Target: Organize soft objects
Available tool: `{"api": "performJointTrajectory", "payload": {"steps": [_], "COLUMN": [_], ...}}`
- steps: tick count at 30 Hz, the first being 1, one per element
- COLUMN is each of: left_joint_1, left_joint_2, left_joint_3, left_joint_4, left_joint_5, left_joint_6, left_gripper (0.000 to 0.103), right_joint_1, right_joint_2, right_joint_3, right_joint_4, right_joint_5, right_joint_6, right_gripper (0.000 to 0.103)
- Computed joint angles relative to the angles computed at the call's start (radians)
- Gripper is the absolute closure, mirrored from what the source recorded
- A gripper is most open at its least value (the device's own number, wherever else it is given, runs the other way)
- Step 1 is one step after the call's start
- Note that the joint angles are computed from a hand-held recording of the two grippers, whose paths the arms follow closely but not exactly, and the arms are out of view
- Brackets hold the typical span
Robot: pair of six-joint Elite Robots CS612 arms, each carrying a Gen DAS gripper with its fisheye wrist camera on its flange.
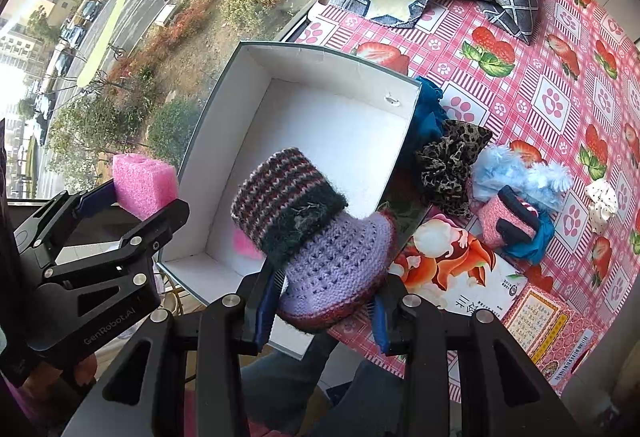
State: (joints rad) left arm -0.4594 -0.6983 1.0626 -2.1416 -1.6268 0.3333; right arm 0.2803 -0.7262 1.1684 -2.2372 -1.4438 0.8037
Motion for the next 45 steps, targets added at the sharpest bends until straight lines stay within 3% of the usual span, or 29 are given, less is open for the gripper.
{"api": "performJointTrajectory", "payload": {"steps": [7, 18, 25, 28, 31, 33, 34, 35, 37, 39, 40, 41, 45], "left_joint_1": [-0.011, -0.032, -0.035, -0.033, -0.034, -0.031, -0.027, -0.024, -0.022, -0.019, -0.015, -0.011, -0.001], "left_joint_2": [0.043, 0.107, 0.116, 0.115, 0.113, 0.112, 0.112, 0.115, 0.118, 0.120, 0.121, 0.123, 0.133], "left_joint_3": [-0.057, -0.138, -0.151, -0.154, -0.151, -0.151, -0.151, -0.153, -0.153, -0.148, -0.146, -0.148, -0.162], "left_joint_4": [0.059, 0.090, 0.102, 0.118, 0.126, 0.130, 0.128, 0.124, 0.111, 0.086, 0.071, 0.064, 0.054], "left_joint_5": [0.020, 0.070, 0.054, 0.037, 0.030, 0.007, -0.015, -0.034, -0.054, -0.071, -0.097, -0.113, -0.185], "left_joint_6": [-0.012, -0.021, -0.014, -0.004, 0.000, -0.007, -0.016, -0.027, -0.045, -0.064, -0.073, -0.082, -0.100], "left_gripper": [0.030, 0.030, 0.029, 0.022, 0.020, 0.020, 0.019, 0.018, 0.014, 0.001, 0.001, 0.000, 0.000], "right_joint_1": [-0.011, -0.040, -0.045, -0.043, -0.041, -0.041, -0.040, -0.037, -0.038, -0.042, -0.043, -0.043, -0.044], "right_joint_2": [0.041, 0.083, 0.094, 0.094, 0.090, 0.087, 0.085, 0.081, 0.073, 0.064, 0.060, 0.056, 0.030], "right_joint_3": [-0.055, -0.094, -0.106, -0.110, -0.108, -0.108, -0.105, -0.106, -0.094, -0.082, -0.076, -0.070, -0.030], "right_joint_4": [0.030, 0.026, 0.025, 0.033, 0.039, 0.046, 0.045, 0.057, 0.047, 0.041, 0.036, 0.030, -0.020], "right_joint_5": [0.006, 0.015, 0.020, 0.018, 0.012, 0.008, 0.000, -0.027, -0.034, -0.017, -0.014, -0.016, -0.023], "right_joint_6": [-0.015, 0.041, 0.038, 0.023, 0.009, 0.007, 0.010, 0.015, 0.019, 0.032, 0.039, 0.046, 0.069], "right_gripper": [0.063, 0.063, 0.061, 0.059, 0.059, 0.046, 0.018, 0.009, 0.009, 0.009, 0.008, 0.000, 0.001]}}
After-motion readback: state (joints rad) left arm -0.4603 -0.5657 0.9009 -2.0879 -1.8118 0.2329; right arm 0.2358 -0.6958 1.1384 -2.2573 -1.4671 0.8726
